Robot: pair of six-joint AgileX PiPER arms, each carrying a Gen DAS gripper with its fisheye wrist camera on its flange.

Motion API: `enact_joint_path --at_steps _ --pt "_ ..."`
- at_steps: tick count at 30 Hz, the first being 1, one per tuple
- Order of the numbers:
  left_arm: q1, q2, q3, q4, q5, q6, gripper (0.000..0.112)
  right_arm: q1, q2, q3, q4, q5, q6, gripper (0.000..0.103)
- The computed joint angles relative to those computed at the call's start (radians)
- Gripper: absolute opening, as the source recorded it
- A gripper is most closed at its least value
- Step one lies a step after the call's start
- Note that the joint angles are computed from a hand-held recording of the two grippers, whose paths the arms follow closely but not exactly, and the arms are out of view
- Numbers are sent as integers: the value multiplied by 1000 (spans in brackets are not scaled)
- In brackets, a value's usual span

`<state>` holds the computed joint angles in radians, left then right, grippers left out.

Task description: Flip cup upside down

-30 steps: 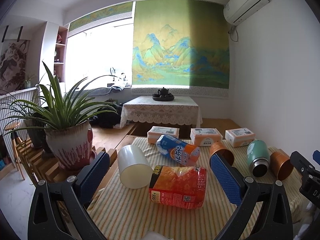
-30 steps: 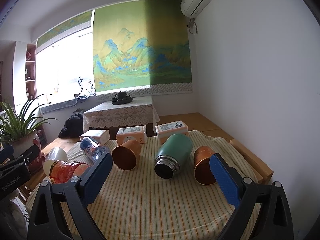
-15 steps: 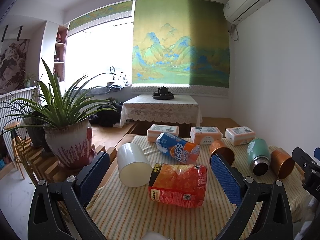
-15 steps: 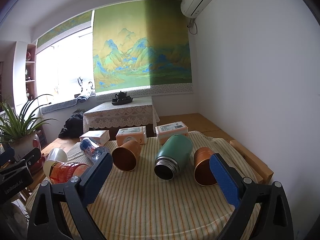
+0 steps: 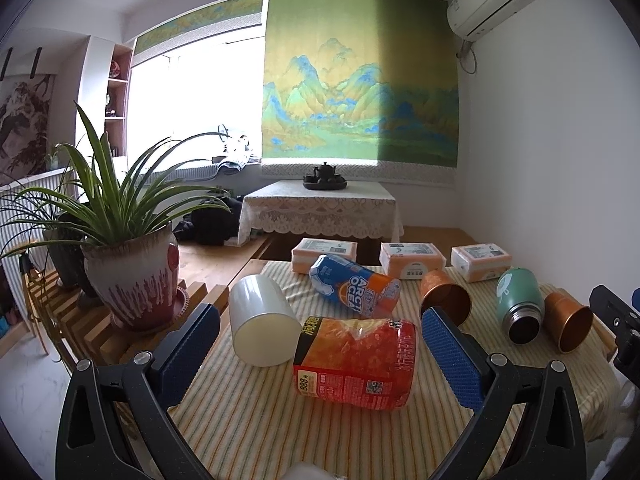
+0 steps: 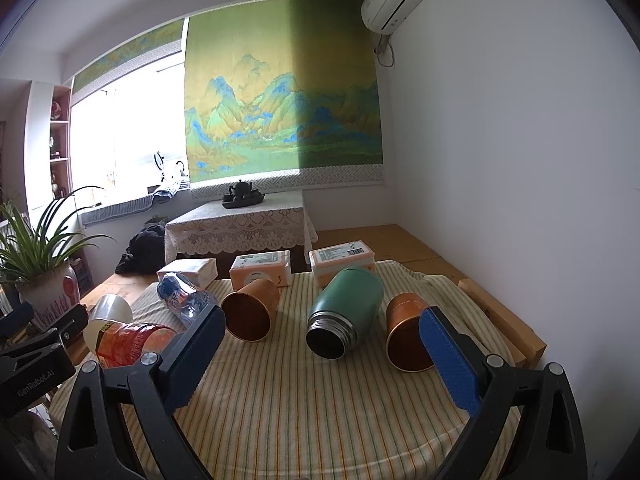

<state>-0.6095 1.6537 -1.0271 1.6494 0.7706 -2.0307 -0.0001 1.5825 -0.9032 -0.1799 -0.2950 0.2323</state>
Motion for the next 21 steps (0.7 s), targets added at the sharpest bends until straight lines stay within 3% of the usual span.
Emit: enact_joint_path --at_steps 14,21 --pt "39 -11 30 23 -20 -41 102 16 14 -7 68 2 -67 96" --pt "85 -6 33 -7 -60 1 102 6 40 -34 -49 24 34 96"
